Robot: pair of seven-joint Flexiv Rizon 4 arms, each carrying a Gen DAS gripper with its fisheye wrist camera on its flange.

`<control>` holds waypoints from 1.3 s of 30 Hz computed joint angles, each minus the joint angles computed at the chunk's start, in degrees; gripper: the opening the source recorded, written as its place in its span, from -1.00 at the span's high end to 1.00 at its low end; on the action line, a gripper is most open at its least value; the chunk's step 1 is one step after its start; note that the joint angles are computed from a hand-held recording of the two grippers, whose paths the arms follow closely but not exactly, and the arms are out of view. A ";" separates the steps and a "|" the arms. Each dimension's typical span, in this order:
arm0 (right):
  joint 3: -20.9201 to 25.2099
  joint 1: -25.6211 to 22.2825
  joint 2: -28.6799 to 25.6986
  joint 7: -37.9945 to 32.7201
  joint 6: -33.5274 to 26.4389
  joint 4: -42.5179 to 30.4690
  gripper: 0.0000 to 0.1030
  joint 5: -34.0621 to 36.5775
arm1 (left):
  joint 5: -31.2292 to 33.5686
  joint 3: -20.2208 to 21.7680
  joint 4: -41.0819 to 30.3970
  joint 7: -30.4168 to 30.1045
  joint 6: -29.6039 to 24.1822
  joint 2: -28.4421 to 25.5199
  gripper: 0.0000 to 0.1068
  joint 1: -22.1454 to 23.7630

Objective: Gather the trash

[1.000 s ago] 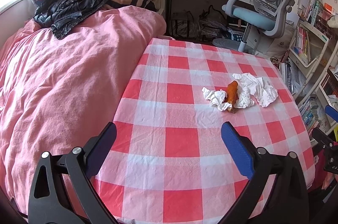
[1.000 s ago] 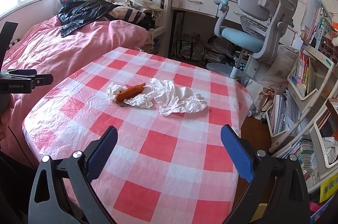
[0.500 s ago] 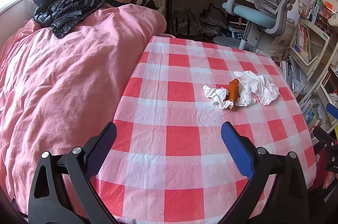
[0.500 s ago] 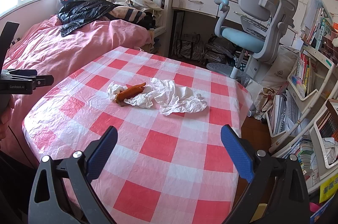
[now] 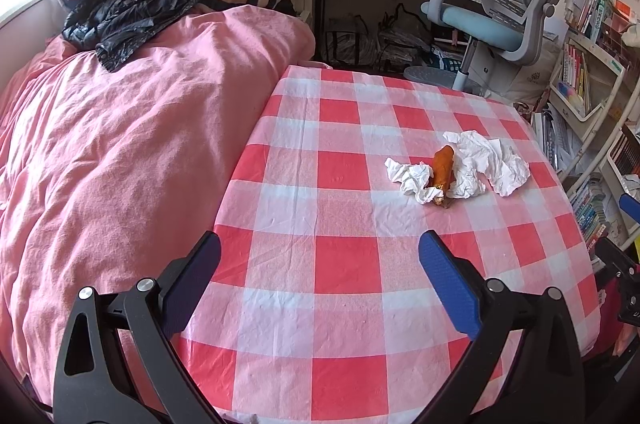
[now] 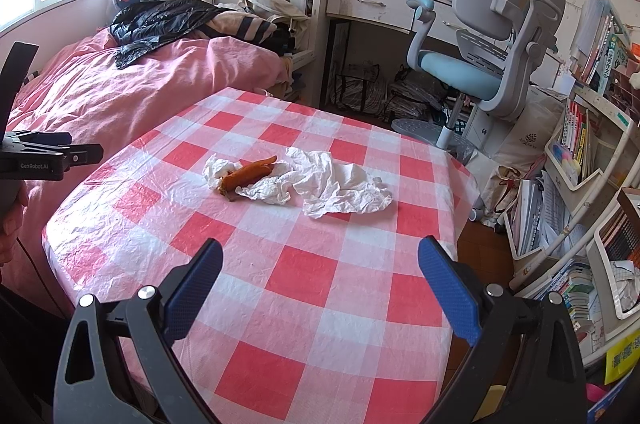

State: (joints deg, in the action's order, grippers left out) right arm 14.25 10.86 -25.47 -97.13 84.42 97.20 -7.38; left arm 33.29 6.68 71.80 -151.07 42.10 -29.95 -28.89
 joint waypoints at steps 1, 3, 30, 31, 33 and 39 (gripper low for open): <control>-0.06 0.05 0.00 0.02 -0.02 -0.01 -0.83 -0.02 | -0.02 -0.02 -0.03 0.03 -0.02 -0.01 -0.79 0.02; -0.15 0.13 0.03 0.06 0.00 0.02 -0.83 -0.05 | -0.01 -0.03 0.02 0.01 -0.05 0.00 -0.79 0.02; 12.02 -8.18 -1.27 -12.71 -4.04 -3.72 -0.83 10.15 | -7.43 -2.12 4.90 5.73 8.29 -0.81 -0.79 5.05; 12.88 -8.79 -1.39 -13.89 -4.81 -4.36 -0.83 11.68 | -7.78 -2.03 3.90 7.13 8.08 -1.69 -0.79 5.00; 14.37 -10.12 -1.61 -16.32 -6.41 -5.57 -0.83 14.76 | -8.94 -1.89 1.57 9.71 7.20 -3.75 -0.79 5.10; 14.20 -10.04 -1.33 -21.18 -9.56 -7.83 -0.83 20.89 | -13.52 -0.82 -6.76 12.31 6.80 -10.70 -0.79 5.34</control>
